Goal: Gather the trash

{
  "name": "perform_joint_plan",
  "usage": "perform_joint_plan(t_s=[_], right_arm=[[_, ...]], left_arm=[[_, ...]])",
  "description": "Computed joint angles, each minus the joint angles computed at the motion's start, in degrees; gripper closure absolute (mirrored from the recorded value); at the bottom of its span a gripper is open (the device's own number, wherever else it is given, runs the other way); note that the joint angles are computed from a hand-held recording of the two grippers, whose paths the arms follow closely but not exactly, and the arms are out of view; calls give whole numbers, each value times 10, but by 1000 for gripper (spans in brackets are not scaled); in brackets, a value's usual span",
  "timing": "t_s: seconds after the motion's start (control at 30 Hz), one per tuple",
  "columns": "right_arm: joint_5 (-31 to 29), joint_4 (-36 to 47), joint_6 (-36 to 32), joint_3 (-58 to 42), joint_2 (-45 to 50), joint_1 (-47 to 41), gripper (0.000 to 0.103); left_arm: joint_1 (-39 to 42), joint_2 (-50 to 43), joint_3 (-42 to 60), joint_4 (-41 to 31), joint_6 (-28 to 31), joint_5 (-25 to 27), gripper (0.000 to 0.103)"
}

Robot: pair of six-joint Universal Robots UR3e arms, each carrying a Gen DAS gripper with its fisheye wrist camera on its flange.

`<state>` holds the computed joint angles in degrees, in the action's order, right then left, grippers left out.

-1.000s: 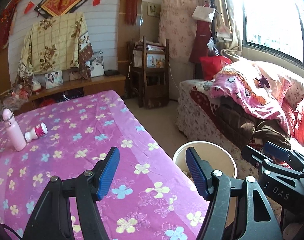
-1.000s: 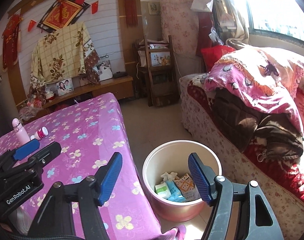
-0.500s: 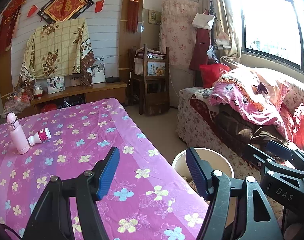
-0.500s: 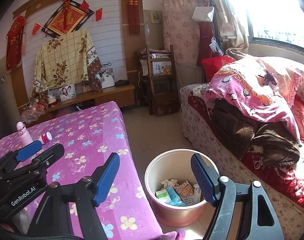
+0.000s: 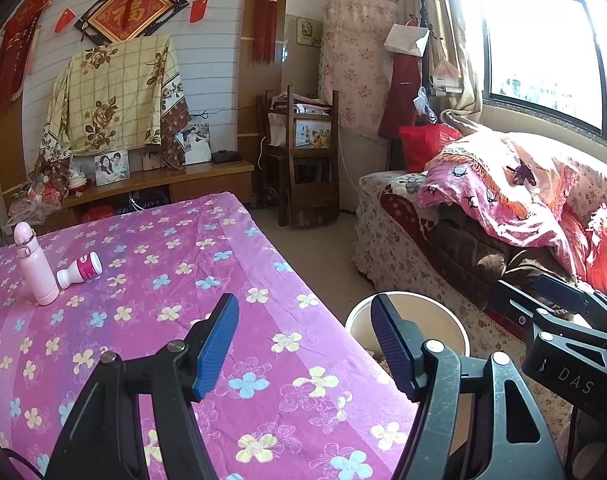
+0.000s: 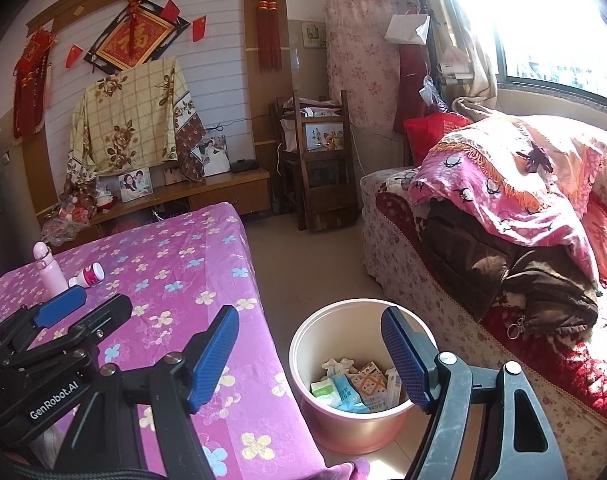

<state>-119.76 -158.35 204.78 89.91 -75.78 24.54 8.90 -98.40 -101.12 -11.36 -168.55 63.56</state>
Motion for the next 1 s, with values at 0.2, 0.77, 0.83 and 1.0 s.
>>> perform_joint_plan(t_s=[0.2, 0.77, 0.83, 1.0], right_arm=[[5, 0, -3, 0, 3, -2, 26], [14, 5, -6, 0, 5, -5, 26], [15, 4, -6, 1, 5, -5, 26], [18, 6, -3, 3, 5, -6, 26]], left_arm=[[1, -2, 0, 1, 2, -1, 34], [7, -2, -10, 8, 5, -5, 34], [8, -3, -12, 9, 6, -6, 34], [11, -2, -19, 14, 8, -7, 34]])
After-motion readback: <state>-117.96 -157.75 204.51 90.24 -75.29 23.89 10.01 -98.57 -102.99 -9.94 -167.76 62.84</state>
